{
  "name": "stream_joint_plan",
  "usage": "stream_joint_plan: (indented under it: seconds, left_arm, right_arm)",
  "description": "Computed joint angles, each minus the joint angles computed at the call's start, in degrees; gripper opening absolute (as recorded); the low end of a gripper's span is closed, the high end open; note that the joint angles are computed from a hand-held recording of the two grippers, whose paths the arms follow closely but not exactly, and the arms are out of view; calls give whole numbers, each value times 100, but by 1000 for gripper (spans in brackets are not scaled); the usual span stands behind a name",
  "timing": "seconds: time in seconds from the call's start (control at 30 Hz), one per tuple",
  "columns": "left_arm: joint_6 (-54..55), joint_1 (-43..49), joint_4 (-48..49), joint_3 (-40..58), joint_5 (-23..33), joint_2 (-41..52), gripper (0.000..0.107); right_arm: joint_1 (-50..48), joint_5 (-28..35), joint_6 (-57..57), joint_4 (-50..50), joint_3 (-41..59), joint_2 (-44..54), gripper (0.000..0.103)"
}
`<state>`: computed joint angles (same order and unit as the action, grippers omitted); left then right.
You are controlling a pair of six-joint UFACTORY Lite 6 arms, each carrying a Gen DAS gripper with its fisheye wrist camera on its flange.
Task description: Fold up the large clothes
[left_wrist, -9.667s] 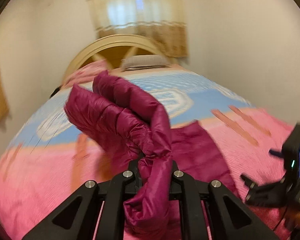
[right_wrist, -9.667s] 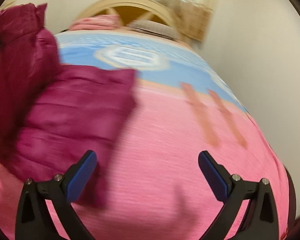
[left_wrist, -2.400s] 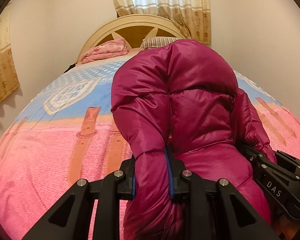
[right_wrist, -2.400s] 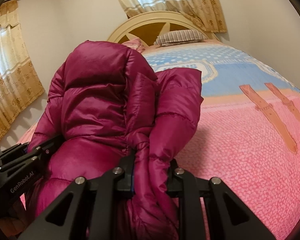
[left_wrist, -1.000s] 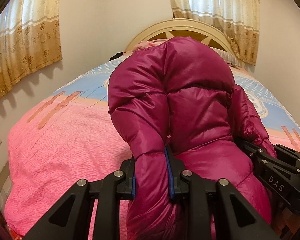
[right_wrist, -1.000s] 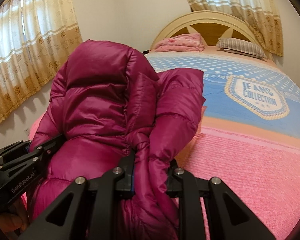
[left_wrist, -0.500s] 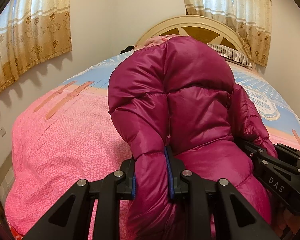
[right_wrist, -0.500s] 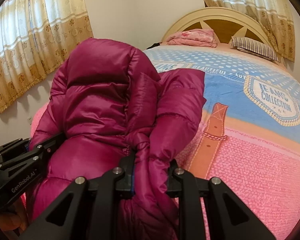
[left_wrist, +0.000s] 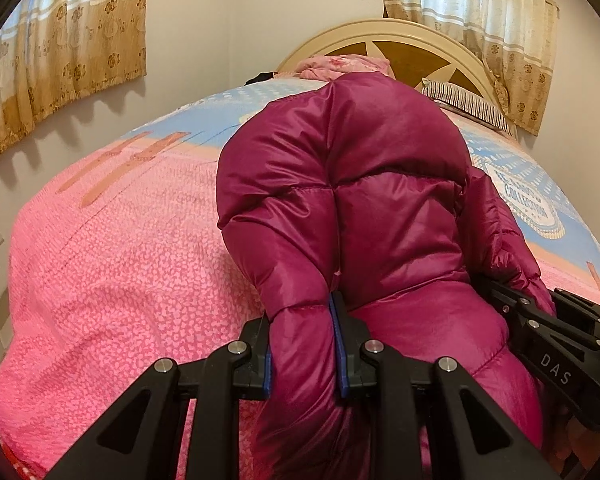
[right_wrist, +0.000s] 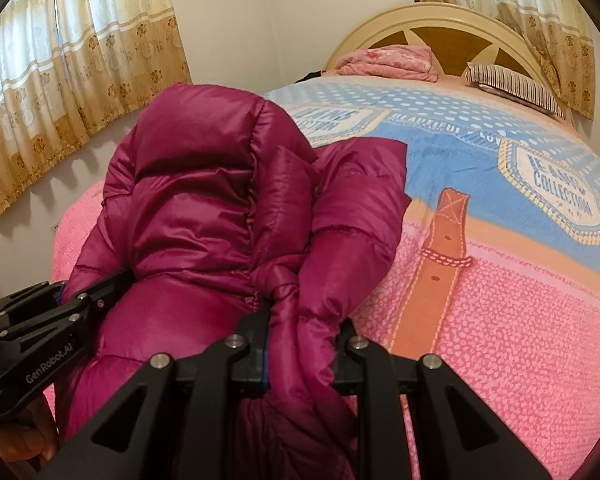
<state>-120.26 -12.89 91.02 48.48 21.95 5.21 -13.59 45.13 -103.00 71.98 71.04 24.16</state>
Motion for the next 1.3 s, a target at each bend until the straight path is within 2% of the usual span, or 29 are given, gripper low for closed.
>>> stream_joint_plan:
  seconds: [0.37, 0.63, 0.83, 1.0, 1.2, 1.3]
  left_arm:
    - [-431, 213, 491, 185, -231, 460, 27]
    - [-417, 215, 408, 284, -193, 669, 37]
    - [-265, 213, 145, 383, -104, 789, 48]
    - [-209, 194, -60, 373, 66, 813, 64]
    - [-397, 260, 49, 223, -6, 709, 68]
    - [84, 308, -337, 175, -55, 497, 68]
  right_arm:
    - [199, -291, 214, -109, 164, 222, 21]
    - [292, -368, 399, -205, 352, 402, 23]
    - [330, -382, 603, -368, 559, 599, 27]
    - [348, -410, 704, -457, 636, 653, 30]
    - [361, -412, 839, -594, 725, 704, 34]
    - [335, -332, 1019, -715, 809, 694, 37]
